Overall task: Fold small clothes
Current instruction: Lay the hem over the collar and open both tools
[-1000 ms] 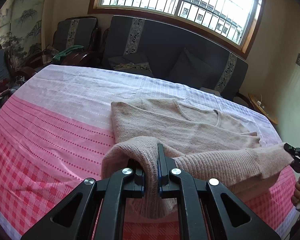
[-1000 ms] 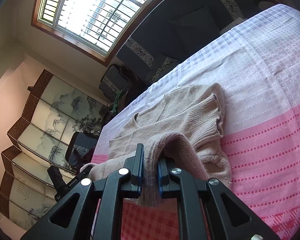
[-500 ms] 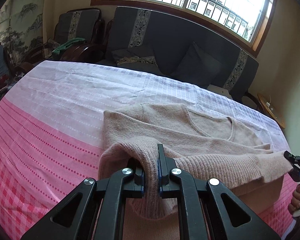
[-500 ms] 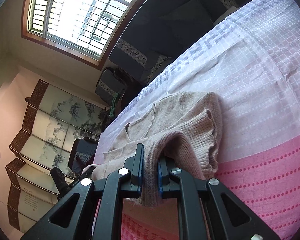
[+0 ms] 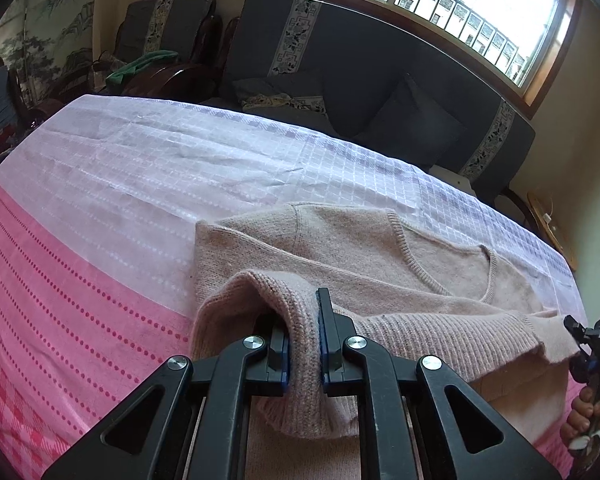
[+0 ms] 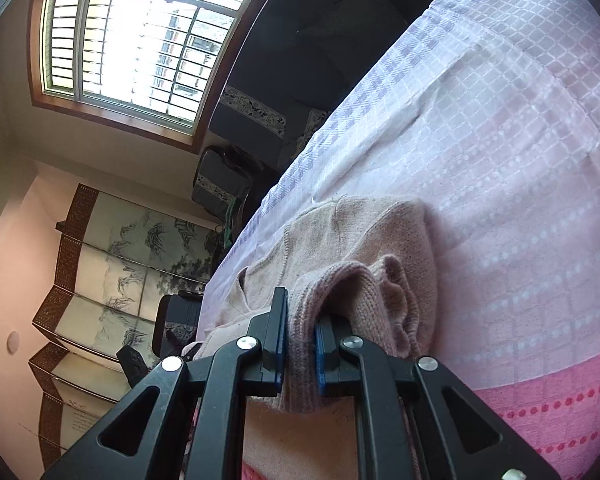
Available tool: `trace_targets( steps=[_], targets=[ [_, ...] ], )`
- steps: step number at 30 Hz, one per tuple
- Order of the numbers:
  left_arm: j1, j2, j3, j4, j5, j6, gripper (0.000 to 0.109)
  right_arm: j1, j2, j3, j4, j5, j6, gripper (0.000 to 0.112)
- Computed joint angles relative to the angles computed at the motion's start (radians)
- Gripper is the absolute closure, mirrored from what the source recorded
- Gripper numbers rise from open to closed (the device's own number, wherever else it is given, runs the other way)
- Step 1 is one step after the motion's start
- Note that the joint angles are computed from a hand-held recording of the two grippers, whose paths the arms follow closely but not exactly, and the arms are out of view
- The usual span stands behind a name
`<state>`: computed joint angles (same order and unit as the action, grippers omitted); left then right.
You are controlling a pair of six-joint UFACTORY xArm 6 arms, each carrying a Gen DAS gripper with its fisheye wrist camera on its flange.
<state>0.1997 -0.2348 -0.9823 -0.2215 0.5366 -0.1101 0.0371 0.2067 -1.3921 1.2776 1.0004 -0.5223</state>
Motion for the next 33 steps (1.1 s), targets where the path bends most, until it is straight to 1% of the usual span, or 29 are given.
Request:
trace_targets(
  steps=[5, 7, 8, 11, 13, 15, 17, 18, 20, 22, 24, 26, 28, 31, 33],
  targets=[
    [0.019, 0.032, -0.036, -0.104, 0.032, 0.054, 0.095, -0.010, 0.028, -0.026, 0.060, 0.016, 0.006, 0.097],
    [0.022, 0.038, -0.046, -0.118, 0.036, 0.068, 0.095, -0.021, 0.031, -0.025, 0.108, 0.018, -0.004, 0.095],
    [0.021, 0.040, -0.051, -0.126, 0.036, 0.079, 0.094, -0.023, 0.027, -0.022, 0.120, 0.002, -0.005, 0.094],
    [0.018, 0.045, -0.065, -0.110, 0.035, 0.083, 0.094, -0.042, 0.018, -0.009, 0.189, -0.006, -0.025, 0.089],
    [0.018, 0.039, -0.066, -0.140, 0.027, 0.105, 0.093, -0.050, -0.003, 0.006, 0.203, -0.027, -0.041, 0.089],
    [0.022, 0.033, -0.069, -0.207, 0.025, 0.150, 0.092, -0.057, -0.028, 0.023, 0.204, -0.038, -0.058, 0.088],
    [0.032, 0.031, -0.080, -0.299, 0.044, 0.216, 0.091, -0.064, -0.066, 0.053, 0.210, -0.034, -0.096, 0.088],
    [0.035, 0.031, -0.087, -0.305, 0.050, 0.227, 0.090, -0.066, -0.085, 0.065, 0.203, -0.029, -0.119, 0.088],
    [0.039, 0.032, -0.100, -0.318, 0.066, 0.244, 0.090, -0.063, -0.118, 0.075, 0.142, 0.009, -0.168, 0.088],
    [0.047, 0.033, -0.108, -0.342, 0.086, 0.250, 0.090, -0.043, -0.135, 0.064, 0.023, 0.050, -0.200, 0.088],
    [0.062, 0.040, -0.119, -0.386, 0.112, 0.260, 0.089, -0.007, -0.146, 0.062, -0.100, 0.062, -0.221, 0.088],
    [0.086, 0.052, -0.131, -0.472, 0.153, 0.286, 0.087, 0.043, -0.124, 0.034, -0.215, 0.022, -0.181, 0.088],
    [0.110, 0.063, -0.143, -0.547, 0.199, 0.319, 0.084, 0.083, -0.084, -0.012, -0.290, -0.009, -0.149, 0.088],
    [0.117, 0.060, -0.145, -0.526, 0.208, 0.317, 0.082, 0.133, -0.019, -0.088, -0.397, -0.045, -0.083, 0.088],
    [0.127, 0.058, -0.146, -0.536, 0.215, 0.324, 0.082, 0.147, 0.011, -0.108, -0.408, -0.121, -0.021, 0.088]
  ],
)
